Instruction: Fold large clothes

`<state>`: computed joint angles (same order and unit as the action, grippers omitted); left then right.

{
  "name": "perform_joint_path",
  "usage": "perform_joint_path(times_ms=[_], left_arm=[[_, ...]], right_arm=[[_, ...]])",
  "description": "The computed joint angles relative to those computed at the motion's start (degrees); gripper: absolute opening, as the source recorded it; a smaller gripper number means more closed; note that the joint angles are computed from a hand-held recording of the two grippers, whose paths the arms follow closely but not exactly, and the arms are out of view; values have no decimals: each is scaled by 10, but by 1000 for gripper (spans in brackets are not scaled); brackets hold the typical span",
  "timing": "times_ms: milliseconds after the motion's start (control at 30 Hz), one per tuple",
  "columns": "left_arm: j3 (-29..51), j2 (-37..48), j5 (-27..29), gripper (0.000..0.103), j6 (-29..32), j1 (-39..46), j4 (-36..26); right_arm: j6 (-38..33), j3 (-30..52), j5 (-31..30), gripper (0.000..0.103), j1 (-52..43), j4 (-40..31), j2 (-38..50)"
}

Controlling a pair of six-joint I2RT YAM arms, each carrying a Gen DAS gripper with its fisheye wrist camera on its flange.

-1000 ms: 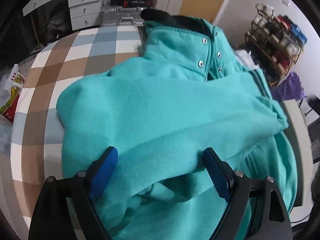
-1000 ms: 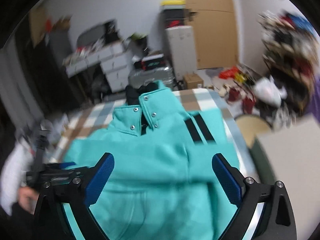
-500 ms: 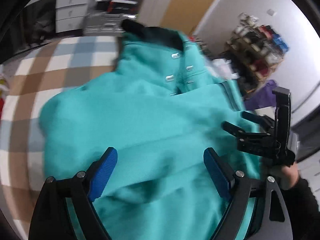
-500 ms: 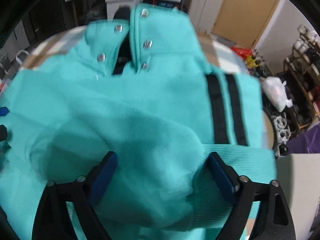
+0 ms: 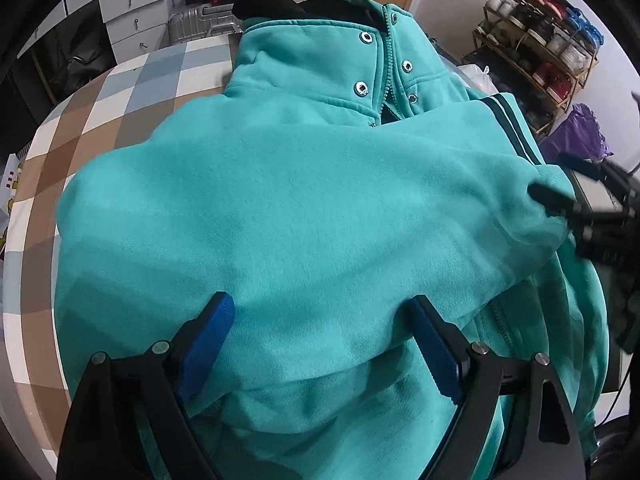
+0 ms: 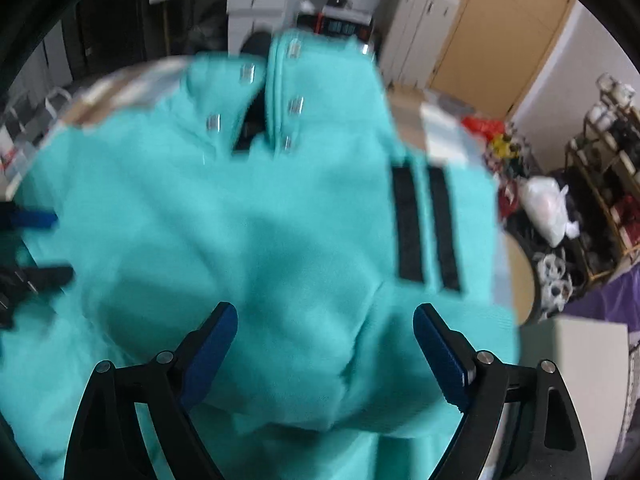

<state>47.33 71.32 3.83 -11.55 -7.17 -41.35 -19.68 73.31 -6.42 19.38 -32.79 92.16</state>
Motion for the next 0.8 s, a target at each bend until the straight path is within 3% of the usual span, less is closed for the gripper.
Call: perform_joint_path(times_ms=[100, 200, 233, 300, 333, 367, 500, 600, 700, 733, 800], left_arm=[[0, -7, -15, 85, -15, -15, -4], [22, -23, -31, 85, -20, -30, -41], [31, -32, -35, 85, -13, -33, -53], [36, -47, -17, 85, -2, -22, -48], [35, -51, -15, 85, -5, -13, -41], [29, -53, -9, 85, -15, 1, -22], [23, 36, 45, 86, -14, 42, 9], [26, 54, 17, 89, -10, 25, 20], [34, 50, 39, 89, -33, 42, 12], [37, 43, 45, 89, -35, 45, 2], [46, 15, 66, 90, -37, 44, -16]], right_arm=[[12, 34, 25, 93, 0, 1, 33], [16, 84, 69, 96, 0, -48, 129], [25, 75, 40, 100, -12, -26, 120], [22, 110, 36, 100, -14, -65, 139], [16, 119, 23, 98, -19, -74, 137], [12, 119, 3, 89, -26, -68, 125], [40, 111, -60, 90, -56, -36, 95], [40, 132, -27, 90, -44, -78, 141], [-1, 46, 13, 92, -28, -10, 101], [-6, 53, 20, 92, -27, -24, 99], [-8, 69, -12, 88, -37, -55, 87]])
